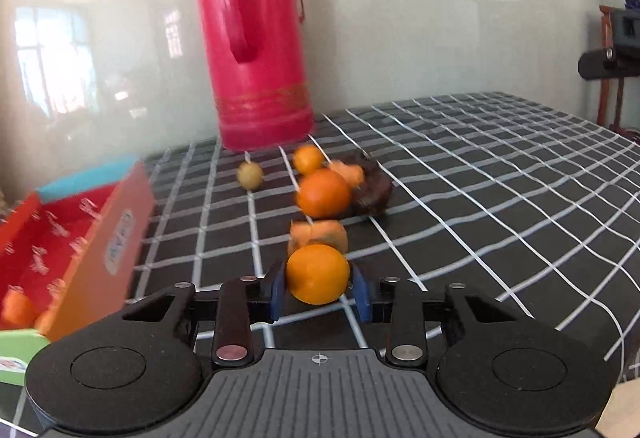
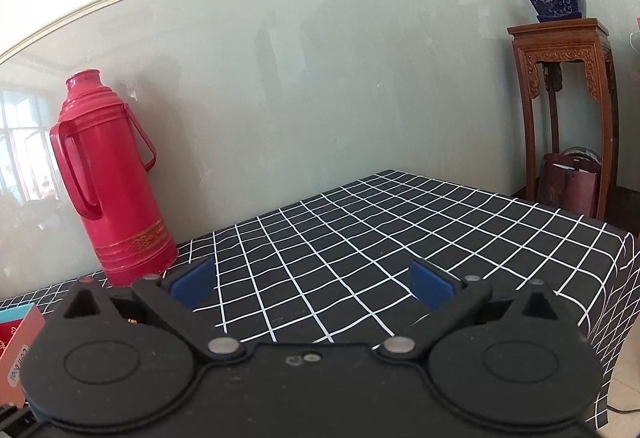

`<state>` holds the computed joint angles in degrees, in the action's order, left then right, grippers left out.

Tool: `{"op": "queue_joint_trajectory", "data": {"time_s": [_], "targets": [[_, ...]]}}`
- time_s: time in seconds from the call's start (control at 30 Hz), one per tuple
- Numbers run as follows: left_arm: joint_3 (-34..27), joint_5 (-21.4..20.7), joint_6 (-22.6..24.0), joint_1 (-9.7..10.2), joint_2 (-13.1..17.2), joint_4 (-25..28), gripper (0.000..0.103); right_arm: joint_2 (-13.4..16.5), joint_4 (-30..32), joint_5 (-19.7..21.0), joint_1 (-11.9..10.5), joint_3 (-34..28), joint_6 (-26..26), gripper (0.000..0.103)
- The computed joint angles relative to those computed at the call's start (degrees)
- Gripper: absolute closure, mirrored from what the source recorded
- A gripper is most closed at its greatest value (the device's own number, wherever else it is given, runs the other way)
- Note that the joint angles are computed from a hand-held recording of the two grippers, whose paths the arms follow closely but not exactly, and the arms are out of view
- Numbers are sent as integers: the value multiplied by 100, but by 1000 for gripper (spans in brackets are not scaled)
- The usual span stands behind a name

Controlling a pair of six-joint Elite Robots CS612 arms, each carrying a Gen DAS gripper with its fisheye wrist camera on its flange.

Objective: Organize fruits
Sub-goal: 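Reach the left gripper to an orange and close on it, then carry the orange with the left gripper and release into the box, then grasp an orange chunk with the right gripper and lift it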

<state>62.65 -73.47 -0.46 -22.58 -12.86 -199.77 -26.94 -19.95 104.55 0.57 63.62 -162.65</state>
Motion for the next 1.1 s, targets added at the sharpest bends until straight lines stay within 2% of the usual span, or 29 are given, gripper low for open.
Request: {"op": "queue_joint_trajectory", "data": {"time_s": [0.2,0.4,0.5,0.57,0.67,0.77,0.83,0.9,0.93,0.97,1.03,1.1], "targets": [[159,804,-60,-4,-38,-604,68,34,-31,246,75,-56,-221,6],[213,1911,-510,59,-97,-669,68,70,5,240,126,-121,-288,6],[293,2414,-907,128,-180,-321,68,86,19,166,150,-160,-365,6],[346,2591,-1386,196,-259,128,68,102,37,92,169,-197,-440,6],[430,2625,-2029,306,-376,791,68,140,154,-115,190,-290,-502,6],[479,2645,-2334,369,-450,1253,68,178,256,-316,220,-382,-560,6],[520,2612,-2395,396,-483,1339,66,194,292,-431,246,-431,-615,6],[533,2645,-2400,391,-490,1356,44,219,342,-580,265,-491,-663,6],[564,2680,-2394,394,-501,1265,23,236,384,-642,278,-533,-691,6],[596,2809,-2396,379,-504,1152,8,258,439,-707,292,-586,-720,6],[663,3039,-2278,348,-515,884,4,315,578,-839,321,-712,-764,6],[756,2982,-2218,367,-542,609,4,390,768,-963,352,-873,-813,6]]}}
